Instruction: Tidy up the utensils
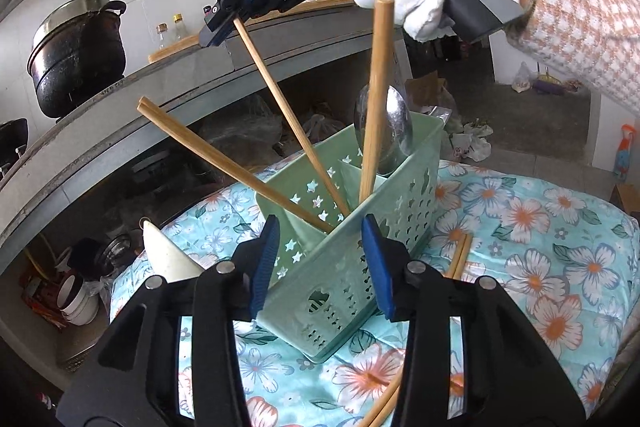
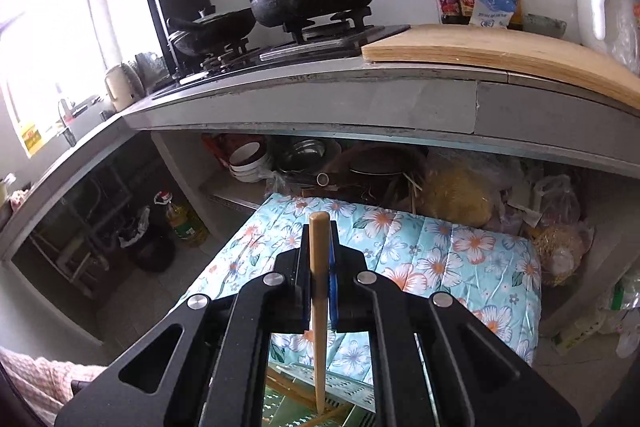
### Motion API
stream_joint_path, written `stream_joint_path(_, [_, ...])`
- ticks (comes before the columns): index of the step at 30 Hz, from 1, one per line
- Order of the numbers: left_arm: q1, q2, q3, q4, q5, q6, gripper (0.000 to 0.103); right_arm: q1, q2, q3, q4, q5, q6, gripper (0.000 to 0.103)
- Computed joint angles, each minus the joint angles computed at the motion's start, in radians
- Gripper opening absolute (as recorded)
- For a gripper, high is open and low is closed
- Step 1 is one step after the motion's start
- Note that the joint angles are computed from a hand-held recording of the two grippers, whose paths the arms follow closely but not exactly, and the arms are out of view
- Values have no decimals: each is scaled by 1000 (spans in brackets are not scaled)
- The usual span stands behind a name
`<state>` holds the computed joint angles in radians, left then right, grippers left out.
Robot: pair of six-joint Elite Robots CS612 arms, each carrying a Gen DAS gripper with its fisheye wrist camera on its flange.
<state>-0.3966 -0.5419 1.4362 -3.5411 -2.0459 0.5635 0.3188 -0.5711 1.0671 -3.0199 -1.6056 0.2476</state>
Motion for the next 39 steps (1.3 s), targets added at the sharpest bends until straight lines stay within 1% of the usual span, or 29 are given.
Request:
stream_joint_path(2, [0, 0, 0, 1, 1, 0, 41, 9, -4, 12, -10, -17, -36, 8])
stream_joint_path(5, [-1, -1, 1, 3, 3, 4, 41, 18, -15, 35, -26, -39, -55, 9])
stream_joint_path(6, [-1, -1, 1, 4, 5, 4, 41, 19, -21, 47, -41, -44, -49, 11])
stream_joint_path(7, [-2, -2, 1, 4, 6, 4, 41, 19, -27, 61, -61, -47, -38, 18])
stream_joint_path(9, [-2, -2, 1, 7, 6, 3, 41, 17, -42, 94, -106, -52, -14, 24])
stream_joint_path(10, [-2, -3, 1, 8, 7, 2, 41, 16, -50, 111, -129, -63, -1, 25])
stream_joint_path(11, [-2, -3, 1, 9, 8, 1, 41, 14, -59, 130, -154, -72, 17, 26])
stream_joint_path(12, [-2, -2, 1, 8, 9, -1, 41, 11, -68, 152, -183, -72, 38, 29])
stream_joint_path(15, [-2, -1, -2, 5, 11, -8, 41, -1, -100, 234, -285, -57, 132, 33])
stream_joint_path(17, [-1, 0, -5, 4, 7, -21, 41, -6, -117, 285, -334, -60, 184, 35])
stream_joint_path(20, [5, -1, -9, 1, -15, -43, 42, -9, -134, 356, -382, -74, 266, 41])
stream_joint_path(22, [8, 0, -10, -6, -28, -55, 46, -17, -139, 403, -412, -56, 345, 42])
stream_joint_path(25, [13, 0, -7, -12, -41, -66, 49, -21, -135, 446, -426, -54, 447, 42])
stream_joint_path(27, [15, -2, -1, -14, -41, -68, 51, -21, -130, 468, -439, -51, 494, 42])
stream_joint_path(29, [17, -7, 7, -15, -47, -75, 54, -17, -126, 482, -440, -59, 524, 42])
stream_joint_path(32, [22, -17, 27, -19, -52, -82, 55, -8, -118, 499, -440, -67, 550, 43])
stream_joint_path(35, [29, -33, 56, -33, -64, -93, 58, 5, -110, 508, -430, -71, 571, 49])
stream_joint_path(37, [36, -45, 79, -41, -91, -101, 59, 16, -104, 512, -415, -80, 585, 60])
stream_joint_path(38, [40, -50, 89, -37, -107, -99, 60, 23, -99, 511, -405, -82, 596, 63])
stream_joint_path(39, [44, -55, 99, -30, -123, -96, 60, 29, -93, 511, -392, -78, 611, 68])
